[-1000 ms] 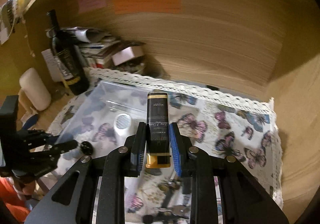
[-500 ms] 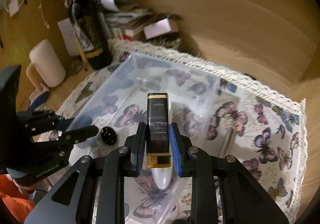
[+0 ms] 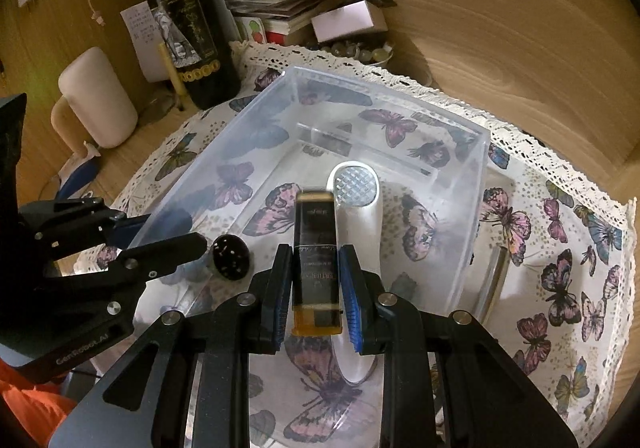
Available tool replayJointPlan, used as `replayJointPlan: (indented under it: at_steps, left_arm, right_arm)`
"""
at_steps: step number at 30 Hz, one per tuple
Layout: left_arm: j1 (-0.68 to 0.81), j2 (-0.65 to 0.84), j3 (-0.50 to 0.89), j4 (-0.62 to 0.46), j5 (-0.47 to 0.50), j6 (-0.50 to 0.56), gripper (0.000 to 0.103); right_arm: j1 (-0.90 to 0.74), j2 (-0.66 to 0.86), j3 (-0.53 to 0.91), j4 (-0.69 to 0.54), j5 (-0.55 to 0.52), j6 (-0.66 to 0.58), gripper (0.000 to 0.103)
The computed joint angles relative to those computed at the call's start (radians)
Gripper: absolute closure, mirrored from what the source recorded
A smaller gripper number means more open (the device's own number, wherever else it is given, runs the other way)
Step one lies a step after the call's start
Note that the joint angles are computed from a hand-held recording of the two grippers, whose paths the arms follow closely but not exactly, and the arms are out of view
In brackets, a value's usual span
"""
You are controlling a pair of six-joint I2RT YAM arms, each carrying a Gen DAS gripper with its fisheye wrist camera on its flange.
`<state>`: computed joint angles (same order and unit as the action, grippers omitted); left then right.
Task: Organize rigid objects
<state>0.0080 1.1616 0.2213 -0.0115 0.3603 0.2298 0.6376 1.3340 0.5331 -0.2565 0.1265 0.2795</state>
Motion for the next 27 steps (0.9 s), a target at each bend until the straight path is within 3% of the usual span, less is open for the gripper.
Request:
replayJointPlan:
  at_steps: [11, 19, 27]
  left_arm:
    - [0.003, 0.000, 0.000, 0.000, 0.002, 0.003, 0.086]
    - [0.003, 0.000, -0.001, 0.000, 0.001, 0.004, 0.086]
    - [-0.003, 0.003, 0.001, 0.003, -0.003, -0.001, 0.086]
  right_arm:
    - [-0.065, -0.176, -0.008, -0.099, 0.032, -0.009, 0.080]
    - [-0.220, -0.357, -0.033, -0.225, 0.060, -0.046, 0.078]
    - [-0.377, -0.374, -0.098, -0.242, 0.041, -0.107, 0.078]
